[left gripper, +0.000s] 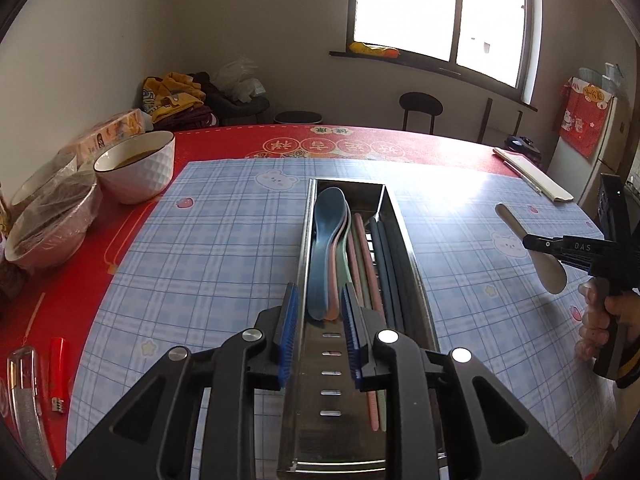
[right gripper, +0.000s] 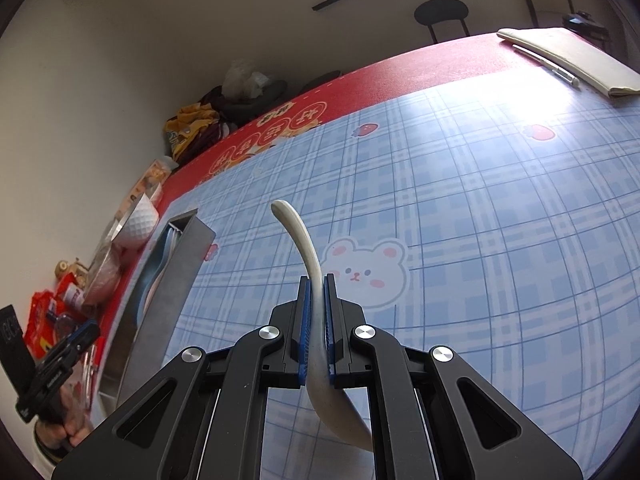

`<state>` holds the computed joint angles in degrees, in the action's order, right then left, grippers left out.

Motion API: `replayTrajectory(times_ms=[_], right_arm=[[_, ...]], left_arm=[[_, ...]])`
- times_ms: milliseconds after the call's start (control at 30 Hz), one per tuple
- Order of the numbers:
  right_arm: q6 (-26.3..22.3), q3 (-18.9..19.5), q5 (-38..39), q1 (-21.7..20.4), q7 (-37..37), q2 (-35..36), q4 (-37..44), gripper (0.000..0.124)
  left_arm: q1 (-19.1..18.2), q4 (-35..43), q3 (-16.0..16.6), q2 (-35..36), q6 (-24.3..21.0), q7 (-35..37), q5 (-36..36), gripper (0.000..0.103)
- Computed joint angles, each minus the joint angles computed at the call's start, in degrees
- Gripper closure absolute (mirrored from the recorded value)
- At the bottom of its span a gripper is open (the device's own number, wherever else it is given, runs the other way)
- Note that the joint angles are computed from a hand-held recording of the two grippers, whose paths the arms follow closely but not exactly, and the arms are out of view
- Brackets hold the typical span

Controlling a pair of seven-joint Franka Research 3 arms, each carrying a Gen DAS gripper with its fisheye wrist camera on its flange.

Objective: Organize utensils
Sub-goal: 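Carry the cream spoon with the right tool into the caddy and open it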

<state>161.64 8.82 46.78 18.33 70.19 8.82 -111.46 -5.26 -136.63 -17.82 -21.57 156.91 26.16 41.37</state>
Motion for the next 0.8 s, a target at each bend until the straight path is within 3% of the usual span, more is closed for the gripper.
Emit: replayTrajectory(times_ms=[233,433,567,700,800], right_arm=[[-1.6,-1.3,-14.8,4.0,15.1,0.0,2.6,0.117],[-7.2,0.5,-18.1,6.4,22.1,3.9,11.2,0.117],[-10.9,0.2,-21.6,8.8,29.5,8.0,17.5,0.118],[-12.3,-0.6,-24.0,10.6,38.7,10.9,21.0,0.117],[-12.4,-1.2,-26.3,12.0,44.4,12.7,23.3,0.117]], left_arm=[[5.4,-4.8,-1.8,-4.1,3.9,-6.7,8.0,0.065],[8.0,-6.9,-2.5,-5.2,7.3,-10.8,11.6,0.048],[9.6,-7.9,-2.7,-6.5,10.7,-12.6,12.5,0.019],[11.9,-7.5,-4.8,-7.3,10.1,-13.6,14.3,0.012],[12.0,-8.0,-4.1,-7.1,11.5,-14.4,14.3,0.011]])
